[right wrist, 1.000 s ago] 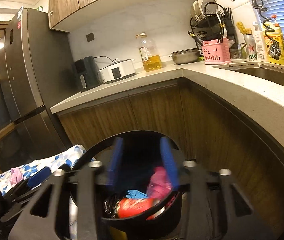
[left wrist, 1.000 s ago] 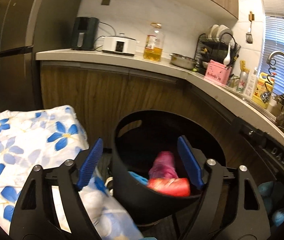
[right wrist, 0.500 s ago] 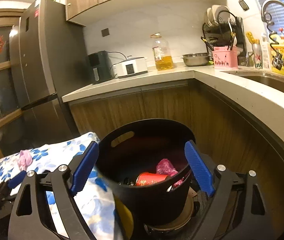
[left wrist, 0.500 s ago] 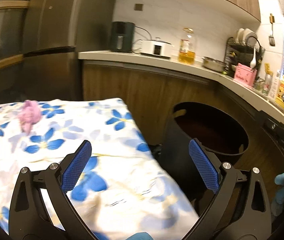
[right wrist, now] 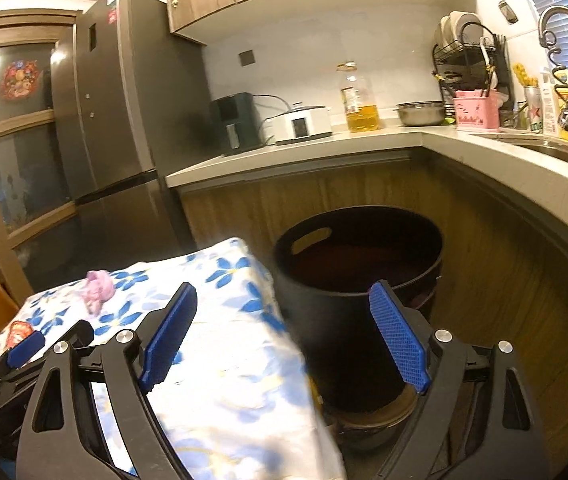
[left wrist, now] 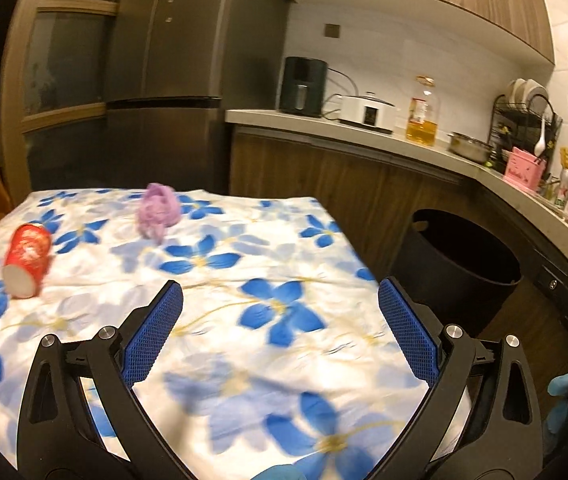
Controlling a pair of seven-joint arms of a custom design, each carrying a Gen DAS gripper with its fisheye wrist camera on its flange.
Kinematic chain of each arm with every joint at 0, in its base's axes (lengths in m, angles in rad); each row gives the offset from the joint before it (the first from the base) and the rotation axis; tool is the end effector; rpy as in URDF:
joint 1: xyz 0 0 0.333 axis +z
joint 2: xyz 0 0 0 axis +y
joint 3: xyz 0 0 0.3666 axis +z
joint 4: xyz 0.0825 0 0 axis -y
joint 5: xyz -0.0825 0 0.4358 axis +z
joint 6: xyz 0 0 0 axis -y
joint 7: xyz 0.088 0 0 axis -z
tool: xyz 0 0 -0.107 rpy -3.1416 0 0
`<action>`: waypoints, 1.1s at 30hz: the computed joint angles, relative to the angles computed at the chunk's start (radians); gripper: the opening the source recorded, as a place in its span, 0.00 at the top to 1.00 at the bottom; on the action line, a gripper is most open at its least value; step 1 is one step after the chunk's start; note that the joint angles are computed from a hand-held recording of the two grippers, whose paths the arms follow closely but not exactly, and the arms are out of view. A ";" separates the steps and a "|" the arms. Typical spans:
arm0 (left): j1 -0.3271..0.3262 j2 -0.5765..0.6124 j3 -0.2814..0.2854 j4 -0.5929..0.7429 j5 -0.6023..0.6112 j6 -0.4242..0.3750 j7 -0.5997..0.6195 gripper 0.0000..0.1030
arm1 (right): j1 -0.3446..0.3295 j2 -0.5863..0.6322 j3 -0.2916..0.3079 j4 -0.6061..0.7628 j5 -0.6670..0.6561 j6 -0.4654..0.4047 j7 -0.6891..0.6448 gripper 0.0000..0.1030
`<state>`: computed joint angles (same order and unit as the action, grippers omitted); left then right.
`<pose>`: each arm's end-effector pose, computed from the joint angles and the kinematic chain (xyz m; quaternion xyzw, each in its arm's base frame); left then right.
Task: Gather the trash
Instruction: 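Move both open tools back to the red cup and purple glove on the table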
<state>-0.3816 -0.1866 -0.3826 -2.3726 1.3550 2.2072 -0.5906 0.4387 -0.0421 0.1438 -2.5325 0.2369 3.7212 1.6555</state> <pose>0.3979 -0.3412 0.4361 -0.7275 0.4328 -0.3248 0.4219 0.4544 0.2629 0.4511 -0.6375 0.5146 -0.2488 0.5166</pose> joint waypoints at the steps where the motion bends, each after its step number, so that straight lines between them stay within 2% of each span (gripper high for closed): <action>1: -0.003 -0.020 -0.001 -0.020 -0.018 -0.011 0.000 0.06 | 0.005 0.003 0.004 0.000 -0.010 0.005 0.011 0.17; 6: -0.004 -0.106 -0.014 -0.096 -0.097 -0.062 -0.002 0.06 | 0.029 0.031 0.022 0.020 -0.061 0.027 0.050 0.17; 14: 0.017 -0.221 -0.036 -0.186 -0.197 -0.138 -0.014 0.06 | 0.057 0.068 0.042 0.066 -0.095 0.010 0.052 0.17; 24: 0.047 -0.320 -0.037 -0.273 -0.296 -0.212 -0.011 0.06 | 0.072 0.117 0.061 0.114 -0.146 -0.021 0.066 0.17; 29: 0.071 -0.362 -0.020 -0.317 -0.320 -0.227 -0.003 0.06 | 0.076 0.142 0.071 0.143 -0.164 -0.035 0.062 0.17; 33: 0.103 -0.398 0.005 -0.352 -0.316 -0.194 -0.004 0.06 | 0.082 0.164 0.080 0.169 -0.171 -0.045 0.051 0.17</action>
